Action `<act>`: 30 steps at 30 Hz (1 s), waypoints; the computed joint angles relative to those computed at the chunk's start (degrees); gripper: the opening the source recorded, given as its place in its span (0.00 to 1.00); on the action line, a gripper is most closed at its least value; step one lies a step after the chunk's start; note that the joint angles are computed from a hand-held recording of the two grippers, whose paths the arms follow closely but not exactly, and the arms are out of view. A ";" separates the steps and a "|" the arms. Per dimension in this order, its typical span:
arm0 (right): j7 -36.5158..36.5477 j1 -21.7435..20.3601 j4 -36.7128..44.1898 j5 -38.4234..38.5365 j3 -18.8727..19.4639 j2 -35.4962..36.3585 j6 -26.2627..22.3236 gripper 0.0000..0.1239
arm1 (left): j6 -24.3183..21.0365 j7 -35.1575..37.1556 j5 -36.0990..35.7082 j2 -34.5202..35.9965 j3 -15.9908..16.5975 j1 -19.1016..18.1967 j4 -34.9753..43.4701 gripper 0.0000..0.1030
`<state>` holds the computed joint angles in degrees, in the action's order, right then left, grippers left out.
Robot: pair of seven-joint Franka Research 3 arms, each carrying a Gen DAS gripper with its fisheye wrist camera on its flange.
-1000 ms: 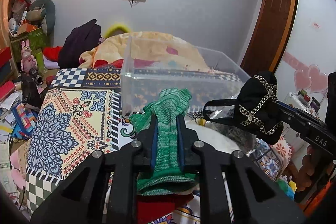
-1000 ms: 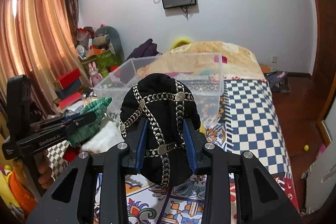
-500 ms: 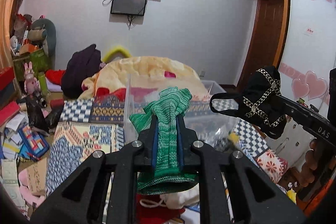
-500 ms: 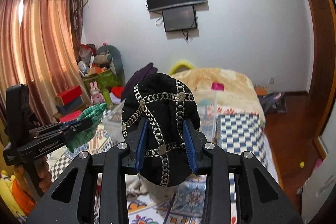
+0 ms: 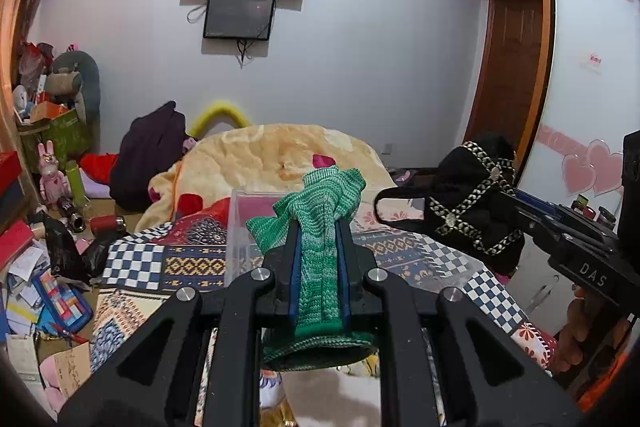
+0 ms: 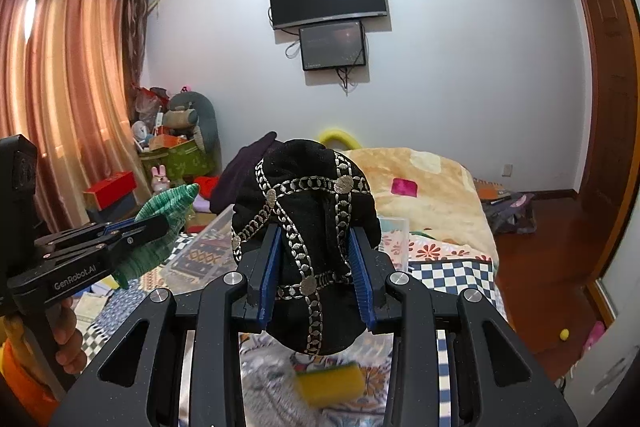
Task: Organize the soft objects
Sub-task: 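Lower the glove into the clear box with the left tool while the right tool drops the black bag in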
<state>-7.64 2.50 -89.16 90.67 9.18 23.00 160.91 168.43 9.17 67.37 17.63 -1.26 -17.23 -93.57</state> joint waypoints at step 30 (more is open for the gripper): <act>42.01 0.05 12.16 -49.06 1.10 12.34 -5.62 0.25 | -15.10 44.96 -44.30 18.82 -5.06 2.26 21.90 0.25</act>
<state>34.38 2.55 -77.00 41.61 10.28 35.35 155.29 153.32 54.14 23.08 36.45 -6.32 -14.97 -71.67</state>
